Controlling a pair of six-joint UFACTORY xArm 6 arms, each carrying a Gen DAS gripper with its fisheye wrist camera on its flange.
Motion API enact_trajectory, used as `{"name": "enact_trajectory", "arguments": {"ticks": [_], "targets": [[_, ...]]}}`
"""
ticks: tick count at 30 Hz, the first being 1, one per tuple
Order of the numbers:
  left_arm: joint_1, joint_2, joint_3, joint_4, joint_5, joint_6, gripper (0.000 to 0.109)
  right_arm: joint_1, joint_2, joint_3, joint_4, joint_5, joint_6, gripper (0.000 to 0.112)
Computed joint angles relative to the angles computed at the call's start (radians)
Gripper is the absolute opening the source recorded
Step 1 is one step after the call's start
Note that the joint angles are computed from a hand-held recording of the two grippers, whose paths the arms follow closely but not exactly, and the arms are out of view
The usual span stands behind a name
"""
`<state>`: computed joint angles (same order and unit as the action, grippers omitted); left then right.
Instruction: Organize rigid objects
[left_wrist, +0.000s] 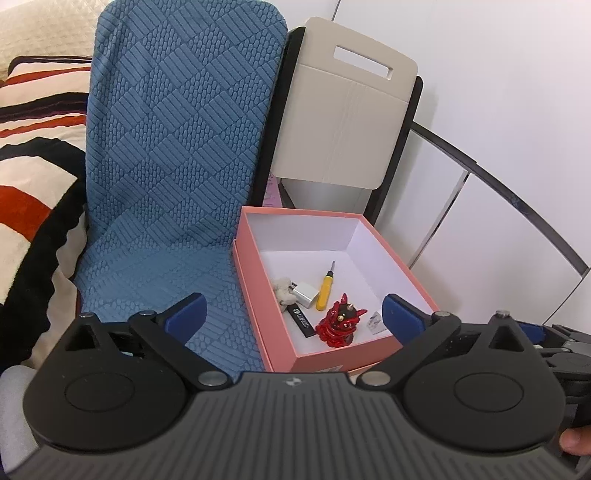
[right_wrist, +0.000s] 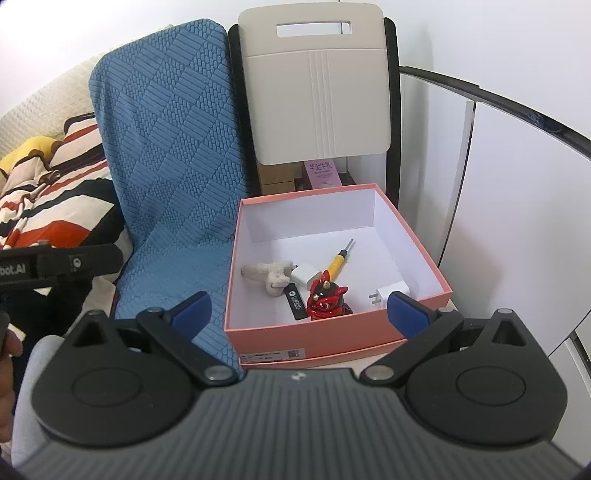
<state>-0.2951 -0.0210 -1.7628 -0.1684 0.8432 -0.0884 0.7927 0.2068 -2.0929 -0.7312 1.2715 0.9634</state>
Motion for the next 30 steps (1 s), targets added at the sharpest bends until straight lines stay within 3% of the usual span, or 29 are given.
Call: {"name": "enact_trajectory", "arguments": {"ticks": [30], "targets": [[-0.011,0.033,-0.04,0.049,0.047,-0.014,0.103,-0.01,-0.017,0.025,0.009,-0.006,-0.009,0.103]]}}
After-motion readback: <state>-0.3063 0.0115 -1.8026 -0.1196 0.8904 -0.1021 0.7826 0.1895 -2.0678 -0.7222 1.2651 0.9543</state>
